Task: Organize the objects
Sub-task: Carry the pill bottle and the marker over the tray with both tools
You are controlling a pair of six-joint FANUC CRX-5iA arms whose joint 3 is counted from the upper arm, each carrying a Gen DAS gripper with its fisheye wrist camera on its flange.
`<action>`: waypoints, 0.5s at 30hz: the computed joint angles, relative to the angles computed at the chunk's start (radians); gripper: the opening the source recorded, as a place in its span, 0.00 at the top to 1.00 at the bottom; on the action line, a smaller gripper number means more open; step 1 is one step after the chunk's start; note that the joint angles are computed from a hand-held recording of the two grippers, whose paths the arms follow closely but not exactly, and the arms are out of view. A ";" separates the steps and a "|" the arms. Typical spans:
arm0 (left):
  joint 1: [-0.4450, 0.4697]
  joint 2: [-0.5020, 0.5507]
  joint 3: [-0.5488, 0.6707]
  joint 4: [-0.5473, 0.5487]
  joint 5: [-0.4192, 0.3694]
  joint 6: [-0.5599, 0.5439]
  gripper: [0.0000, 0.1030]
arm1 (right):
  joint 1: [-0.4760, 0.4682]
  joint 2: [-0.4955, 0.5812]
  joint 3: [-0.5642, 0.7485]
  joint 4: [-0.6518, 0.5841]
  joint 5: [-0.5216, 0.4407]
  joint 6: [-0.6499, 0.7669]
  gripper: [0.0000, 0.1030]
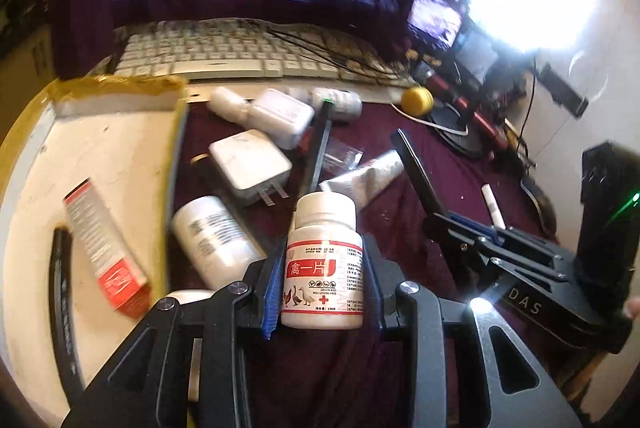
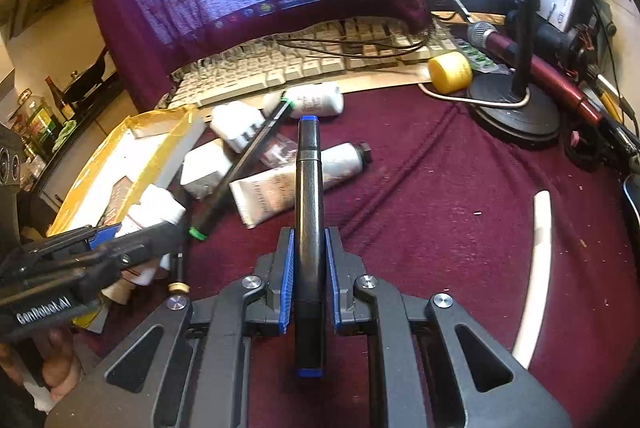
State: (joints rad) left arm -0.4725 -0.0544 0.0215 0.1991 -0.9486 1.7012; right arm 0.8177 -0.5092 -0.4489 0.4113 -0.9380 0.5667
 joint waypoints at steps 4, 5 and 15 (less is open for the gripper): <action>0.050 -0.065 -0.074 0.078 0.027 -0.012 0.70 | 0.029 0.007 0.011 0.002 0.016 0.010 0.88; 0.059 -0.080 -0.087 0.085 0.032 -0.014 0.70 | 0.040 0.012 0.017 0.002 0.022 0.015 0.88; 0.116 -0.158 -0.143 0.089 0.046 0.016 0.70 | 0.080 0.086 0.099 -0.125 0.076 0.148 0.88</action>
